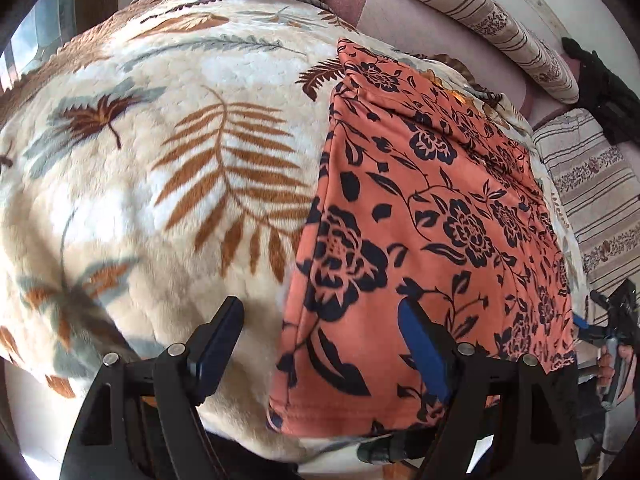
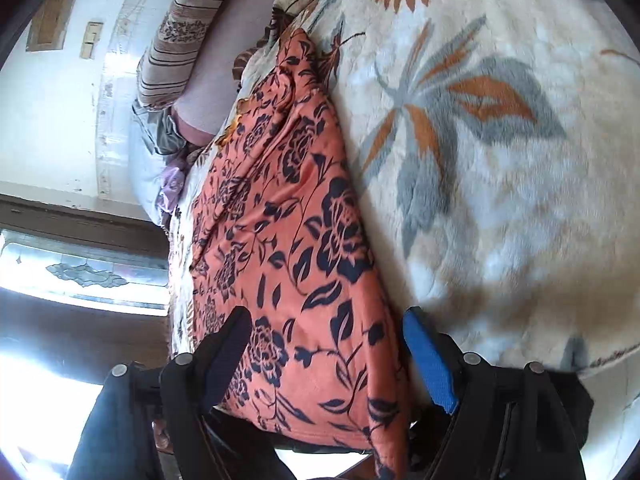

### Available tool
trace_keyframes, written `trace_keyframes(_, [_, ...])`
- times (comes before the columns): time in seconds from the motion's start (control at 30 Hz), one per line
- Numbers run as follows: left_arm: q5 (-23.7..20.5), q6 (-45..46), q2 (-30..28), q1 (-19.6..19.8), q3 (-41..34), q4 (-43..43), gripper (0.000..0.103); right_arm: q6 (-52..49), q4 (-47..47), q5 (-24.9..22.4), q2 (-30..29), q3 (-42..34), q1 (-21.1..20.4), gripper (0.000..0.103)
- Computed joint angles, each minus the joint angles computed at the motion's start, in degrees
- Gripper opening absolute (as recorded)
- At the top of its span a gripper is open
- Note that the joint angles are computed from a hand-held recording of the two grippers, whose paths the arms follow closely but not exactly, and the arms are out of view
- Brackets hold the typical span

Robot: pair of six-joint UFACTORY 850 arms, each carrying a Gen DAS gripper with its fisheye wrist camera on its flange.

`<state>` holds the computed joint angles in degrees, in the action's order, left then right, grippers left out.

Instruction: Fold small clothes

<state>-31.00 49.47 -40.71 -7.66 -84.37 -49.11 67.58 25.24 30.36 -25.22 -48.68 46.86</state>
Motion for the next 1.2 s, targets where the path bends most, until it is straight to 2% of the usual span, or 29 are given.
trace_keyframes(0.1, [-2.9,0.6,0.3,0.8,1.4,-3.8,0.08,3.2,-3.9,-1.4,-2.1,-1.9,0.5,0.081])
trace_keyframes(0.17, [-2.2,-0.7,0.5,0.6,1.9,-3.1,0.08,-0.7,-1.2,-3.2,-2.6,-3.0,1.0,0.08])
trace_keyframes(0.23, [-2.2,-0.6,1.1,0.5,2.7,-3.8,0.08,-0.9,-1.7,-2.4,-2.6,-3.2,1.4,0.078])
trace_keyframes(0.43, [-0.9,0.0,1.9,0.6,4.4,-4.6,0.079,-7.2,1.1,-9.2,-3.3,-5.9,1.4,0.073])
trace_keyframes(0.47, [-0.2,-0.4,1.9,0.2,4.4,-3.0,0.077,-8.3,1.1,-10.6,-3.5,-6.6,1.2,0.073])
trace_keyframes(0.57, [3.1,-5.5,2.4,-0.9,4.6,4.7,0.06,-9.9,1.2,-13.9,-4.0,-7.7,0.7,0.07])
trace_keyframes(0.67, [2.1,-4.3,2.6,-0.3,4.6,3.5,0.055,-10.7,1.6,-15.5,-3.9,-8.2,0.6,0.068])
trace_keyframes(0.8, [2.3,-6.1,2.1,-0.3,3.9,6.4,0.034,-10.8,1.3,-17.7,-3.9,-8.7,0.6,0.059])
trace_keyframes(0.93, [1.4,-6.7,1.9,-0.2,3.2,6.8,0.035,-8.3,0.6,-16.5,-3.6,-7.6,0.6,0.058])
trace_keyframes(1.0, [1.3,-5.6,2.0,-0.3,3.3,6.3,0.045,-10.1,1.3,-17.8,-3.6,-8.1,0.7,0.058])
trace_keyframes(1.07, [1.6,-4.1,2.0,-0.5,3.5,4.7,0.051,-10.0,0.6,-18.5,-3.6,-8.2,0.8,0.058])
trace_keyframes(1.13, [2.9,-4.6,2.0,-1.1,3.7,6.0,0.051,-10.4,1.0,-19.2,-3.6,-8.2,0.7,0.054])
trace_keyframes(1.17, [3.9,-5.4,2.2,-1.4,3.9,7.1,0.041,-10.3,1.2,-19.6,-3.6,-8.2,0.6,0.047])
trace_keyframes(1.2, [5.0,-6.7,2.4,-1.6,4.1,8.7,0.021,-9.6,0.9,-19.8,-3.6,-8.0,0.6,0.041])
